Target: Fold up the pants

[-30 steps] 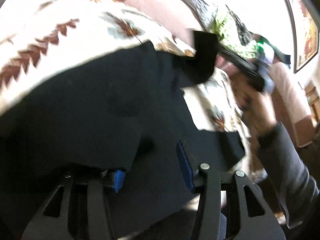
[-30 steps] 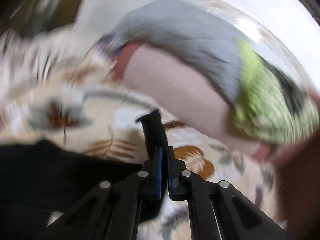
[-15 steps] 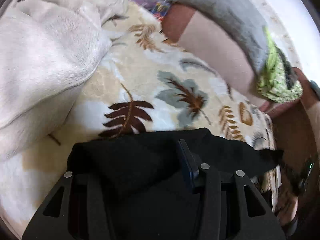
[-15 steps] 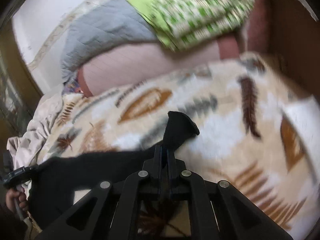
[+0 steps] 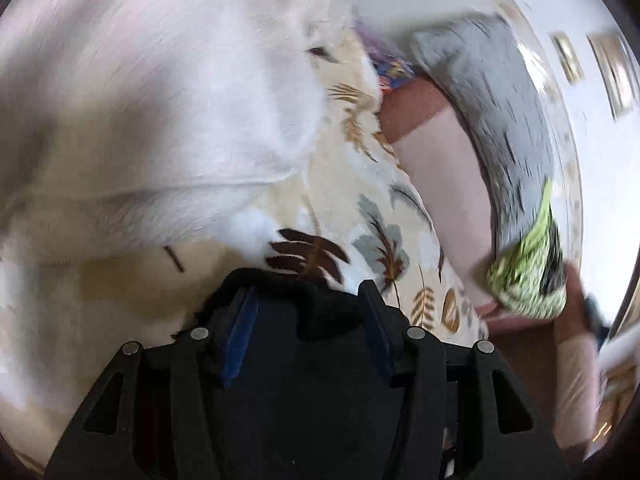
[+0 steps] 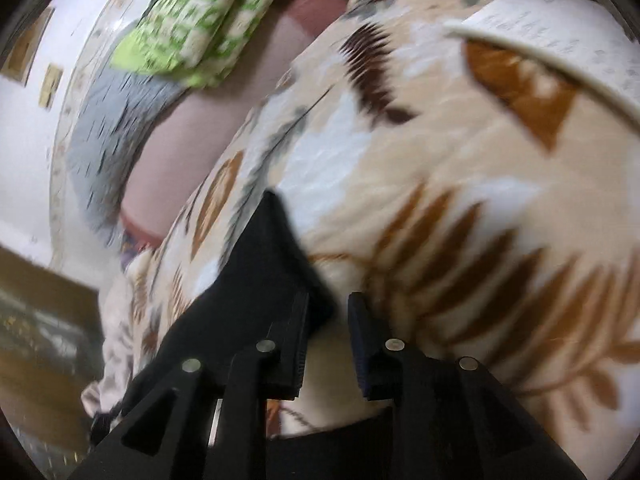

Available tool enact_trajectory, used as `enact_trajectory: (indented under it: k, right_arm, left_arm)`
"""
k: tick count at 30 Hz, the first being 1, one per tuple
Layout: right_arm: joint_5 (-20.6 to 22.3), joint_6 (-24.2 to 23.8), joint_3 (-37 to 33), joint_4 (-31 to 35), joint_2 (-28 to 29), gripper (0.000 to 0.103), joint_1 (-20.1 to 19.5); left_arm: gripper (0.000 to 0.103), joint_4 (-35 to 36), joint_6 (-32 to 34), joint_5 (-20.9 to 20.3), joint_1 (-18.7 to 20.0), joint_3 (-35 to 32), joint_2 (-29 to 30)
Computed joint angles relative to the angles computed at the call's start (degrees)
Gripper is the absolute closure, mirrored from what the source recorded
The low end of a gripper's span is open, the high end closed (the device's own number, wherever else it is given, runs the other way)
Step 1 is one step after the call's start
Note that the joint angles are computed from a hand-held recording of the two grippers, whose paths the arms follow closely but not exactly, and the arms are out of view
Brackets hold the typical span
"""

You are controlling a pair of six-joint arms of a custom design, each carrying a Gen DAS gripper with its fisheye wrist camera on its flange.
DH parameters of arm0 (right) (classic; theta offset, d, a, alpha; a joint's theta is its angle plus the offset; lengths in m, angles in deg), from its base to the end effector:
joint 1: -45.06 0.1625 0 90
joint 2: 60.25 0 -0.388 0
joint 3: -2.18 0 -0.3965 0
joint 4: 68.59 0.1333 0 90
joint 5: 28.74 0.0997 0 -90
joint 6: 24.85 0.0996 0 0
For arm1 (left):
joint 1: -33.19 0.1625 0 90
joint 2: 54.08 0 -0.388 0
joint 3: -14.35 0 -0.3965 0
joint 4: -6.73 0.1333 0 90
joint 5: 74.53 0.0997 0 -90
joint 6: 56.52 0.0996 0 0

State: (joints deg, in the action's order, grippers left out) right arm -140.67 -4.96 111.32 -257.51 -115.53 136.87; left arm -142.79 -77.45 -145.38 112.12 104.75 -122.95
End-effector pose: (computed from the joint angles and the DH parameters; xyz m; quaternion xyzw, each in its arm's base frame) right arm 0.1147 -0.5873 0.1665 -0.2145 -0.8841 0.4025 0.1017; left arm 0.0390 -0.6651 0.3661 -0.1341 0.9243 -0.3519 0.0627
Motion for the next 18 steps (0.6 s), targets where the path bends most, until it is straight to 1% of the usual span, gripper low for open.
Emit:
enact_trajectory:
  k: [2, 3, 4, 5, 6, 7, 8, 9, 10, 11, 13, 14, 15, 16, 17, 18]
  right_arm:
    - [-8.82, -1.98, -0.76, -3.13, 0.88, 0.077, 2.91]
    - [-10.91, -4.96, -1.3, -6.01, 1.7, 0.073, 4.16]
    - [-11.45, -9.8, -2.11, -10.14, 2.98, 0.071, 5.55]
    - [-10.4, -13.43, -2.63, -12.41, 3.71, 0.07, 6.17]
    - [-7.52, -17.92, -3.05, -14.26, 4.35, 0.066, 6.62]
    - [-3.12, -22.81, -3.72, -14.3, 5.01, 0.06, 7.14]
    - [-0.77, -25.31, -4.23, -13.88, 5.5, 0.056, 7.15]
    - [1.5, -26.74, -4.8, -12.62, 6.02, 0.054, 7.14]
    - [3.48, -26.59, -5.55, -9.97, 6.28, 0.054, 6.81]
    - [4.37, -25.31, -6.16, -7.55, 6.42, 0.054, 6.35]
    - [7.47, -20.57, -6.75, -0.54, 5.82, 0.053, 4.14]
    - [7.91, -17.96, -6.82, 2.33, 5.6, 0.053, 3.26]
    - [5.94, -15.53, -7.06, 4.48, 5.56, 0.053, 2.71]
    - [3.2, -14.31, -6.99, 5.29, 5.47, 0.055, 2.6]
    - [1.92, -13.46, -6.54, 5.27, 5.17, 0.059, 2.22]
    - [3.04, -12.29, -5.82, 4.7, 4.57, 0.061, 1.62]
  left_arm:
    - [0.053, -1.29, 1.78, 1.02, -1.52, 1.38, -1.21]
    - [0.053, -3.29, 2.92, 1.35, -2.36, 2.44, -2.04]
    - [0.05, -5.92, 3.95, 1.57, -3.1, 3.51, -2.85]
    - [0.047, -7.71, 4.6, 1.63, -3.35, 3.65, -2.98]
    - [0.038, -11.91, 5.6, 1.58, -3.99, 4.85, -3.52]
    - [0.027, -13.86, 6.11, 1.28, -4.16, 5.5, -3.75]
    - [0.023, -14.99, 6.63, 0.11, -4.29, 5.69, -3.58]
    - [0.021, -13.72, 6.9, -1.77, -3.83, 4.63, -2.53]
    - [0.021, -10.28, 6.85, -3.52, -3.28, 3.14, -1.33]
    - [0.021, -6.1, 6.5, -4.22, -3.03, 1.45, 0.09]
    - [0.021, -1.08, 6.68, -3.62, -2.66, -0.36, 2.27]
    - [0.021, -0.57, 6.41, -3.01, -2.68, -0.12, 2.58]
    - [0.021, -1.5, 6.0, -2.94, -2.61, 0.62, 2.52]
    - [0.022, -3.68, 5.24, -3.26, -2.49, 1.98, 2.05]
    - [0.022, -5.69, 4.81, -3.94, -2.62, 2.63, 1.81]
    - [0.022, -7.98, 5.48, -5.47, -2.57, 3.54, 1.36]
